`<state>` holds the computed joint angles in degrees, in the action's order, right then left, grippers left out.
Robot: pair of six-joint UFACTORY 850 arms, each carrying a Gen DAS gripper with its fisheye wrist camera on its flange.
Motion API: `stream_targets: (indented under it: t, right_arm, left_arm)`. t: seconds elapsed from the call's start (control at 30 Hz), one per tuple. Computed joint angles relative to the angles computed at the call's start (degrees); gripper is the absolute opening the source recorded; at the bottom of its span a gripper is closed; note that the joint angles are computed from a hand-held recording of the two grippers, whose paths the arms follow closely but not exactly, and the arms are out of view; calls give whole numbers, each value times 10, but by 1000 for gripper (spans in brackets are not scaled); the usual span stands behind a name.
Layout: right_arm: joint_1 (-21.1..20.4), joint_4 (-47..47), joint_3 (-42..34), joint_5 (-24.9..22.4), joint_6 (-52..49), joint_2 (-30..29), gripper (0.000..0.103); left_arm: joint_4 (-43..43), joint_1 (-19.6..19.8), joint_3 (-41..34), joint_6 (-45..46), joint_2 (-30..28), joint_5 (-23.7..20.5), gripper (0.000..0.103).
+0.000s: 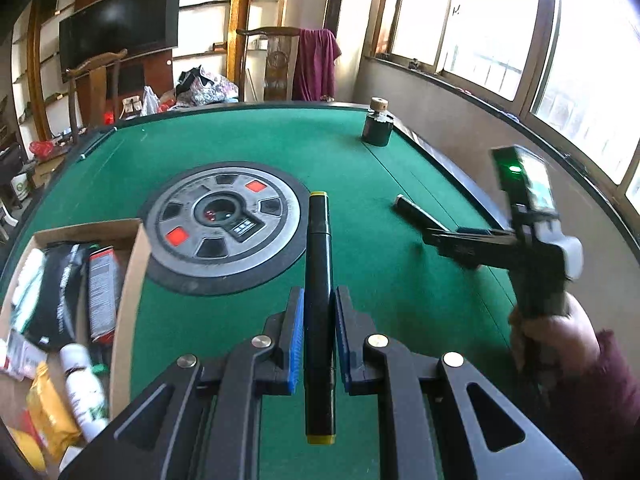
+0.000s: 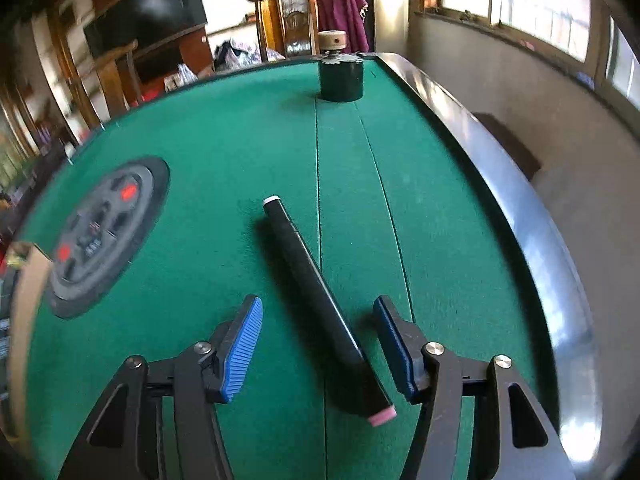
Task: Organize objects
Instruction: 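Grasp the other black marker with the left tool while the right holds its marker, then carry both black markers into the cardboard box and open both tools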
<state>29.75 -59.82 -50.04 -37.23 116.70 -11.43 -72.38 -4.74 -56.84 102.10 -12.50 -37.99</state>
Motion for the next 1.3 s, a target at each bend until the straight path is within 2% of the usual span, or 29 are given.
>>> stream_targets:
  t: [0.03, 0.07, 0.13, 0.17, 0.27, 0.47, 0.7, 0.93, 1.1, 1.2, 1.3]
  right_arm:
    - [3, 11, -15, -18, -28, -13, 45]
    - [6, 12, -27, -32, -50, -25, 40]
    - [5, 20, -39, -28, -80, -33, 18]
    - [3, 30, -46, -22, -97, -36, 17]
    - [4, 34, -43, 8, -91, -30, 17]
    - [3, -34, 5, 108, 52, 14, 17]
    - [35, -121, -2, 137, 153, 34, 17]
    - [84, -136, -87, 143, 122, -5, 18]
    - [100, -127, -167, 186, 85, -64, 18]
    - [106, -85, -217, 212, 33, -105, 18]
    - [108, 0, -275, 243, -56, -154, 18]
  left_arm:
    - [-3, 4, 2, 5, 2, -2, 14]
    - [-7, 8, 4, 11, 3, -5, 14]
    - [-13, 18, 10, 24, 7, -7, 14]
    - [-15, 27, 12, 27, 8, -12, 14]
    - [-18, 45, 14, 31, 11, -25, 14]
    - [-16, 81, 4, 22, 5, -50, 14]
    - [-12, 129, -5, 10, -3, -71, 14]
    - [-10, 193, -30, -12, -22, -72, 14]
    - [-19, 236, -60, -19, -46, -51, 14]
    - [-22, 258, -82, -25, -65, -41, 14]
    - [-17, 273, -108, -41, -88, -32, 14]
